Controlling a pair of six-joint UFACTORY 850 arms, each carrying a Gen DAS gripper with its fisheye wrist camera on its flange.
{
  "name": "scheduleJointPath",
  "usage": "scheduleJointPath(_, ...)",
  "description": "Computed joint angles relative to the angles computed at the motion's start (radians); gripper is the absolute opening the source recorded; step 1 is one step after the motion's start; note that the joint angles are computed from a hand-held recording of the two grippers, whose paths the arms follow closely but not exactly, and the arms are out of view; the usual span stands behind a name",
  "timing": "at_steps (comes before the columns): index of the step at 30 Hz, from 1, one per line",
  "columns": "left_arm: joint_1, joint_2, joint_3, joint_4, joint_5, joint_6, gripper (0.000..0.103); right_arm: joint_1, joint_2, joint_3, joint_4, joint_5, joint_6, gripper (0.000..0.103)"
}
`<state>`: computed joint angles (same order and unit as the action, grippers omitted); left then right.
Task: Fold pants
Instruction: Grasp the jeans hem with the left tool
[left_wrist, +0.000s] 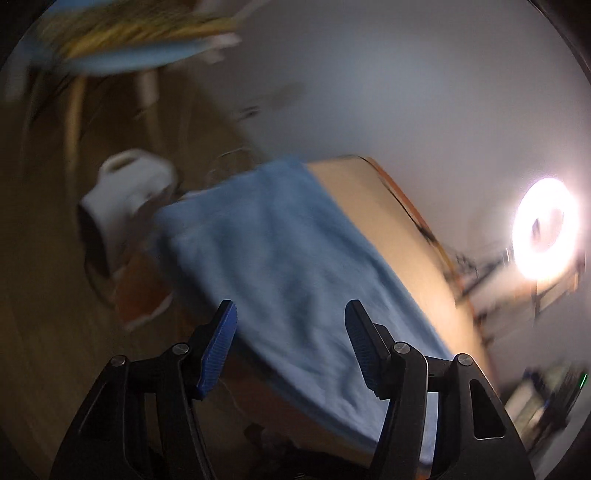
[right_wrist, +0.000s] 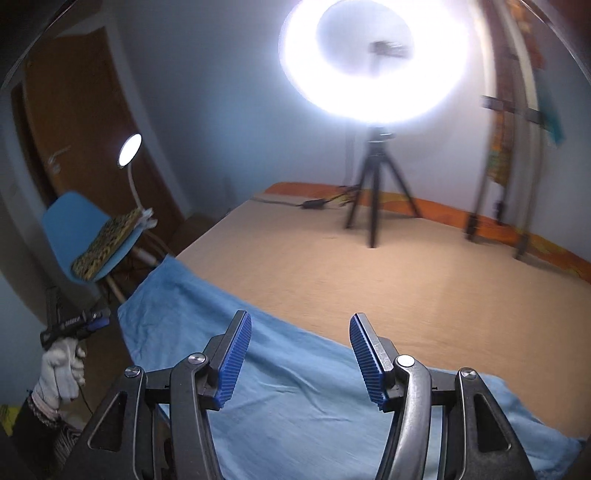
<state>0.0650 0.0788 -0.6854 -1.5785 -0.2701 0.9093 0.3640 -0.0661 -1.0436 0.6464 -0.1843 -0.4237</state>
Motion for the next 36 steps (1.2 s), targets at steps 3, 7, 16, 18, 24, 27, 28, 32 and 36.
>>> scheduleJointPath(3,0.071,-0.034,0.011,-0.112,-0.04,0.029,0.06,0.046,-0.053,-0.059,-0.08,-0.018,0.069,0.058)
scheduleJointPath(7,0.115,-0.09,0.01,-0.16,-0.108,0.022,0.062,0.097,-0.12,-0.127,-0.14,-0.041,0.118,0.058)
scheduleJointPath(16,0.161,-0.187,0.014,-0.274,-0.204,0.088,0.064,0.157,-0.237,-0.233,-0.101,-0.082,0.087,0.058)
scheduleJointPath(18,0.171,-0.192,0.02,-0.327,-0.221,0.13,0.064,0.163,-0.252,-0.247,-0.096,-0.088,0.084,0.058)
scheduleJointPath(24,0.19,-0.178,0.05,-0.488,-0.32,0.253,0.064,0.173,-0.269,-0.262,-0.083,-0.094,0.086,0.058)
scheduleJointPath(27,0.173,-0.151,0.055,-0.536,-0.294,0.309,0.063,0.169,-0.27,-0.263,-0.031,-0.103,0.052,0.058)
scheduleJointPath(28,0.164,-0.142,0.054,-0.553,-0.276,0.338,0.063,0.169,-0.27,-0.263,-0.03,-0.103,0.052,0.058)
scheduleJointPath(32,0.143,-0.138,0.039,-0.521,-0.206,0.346,0.063,0.172,-0.272,-0.266,-0.061,-0.103,0.07,0.059)
scheduleJointPath(36,0.161,-0.187,0.033,-0.453,-0.232,0.263,0.063,0.172,-0.27,-0.264,-0.038,-0.112,0.036,0.059)
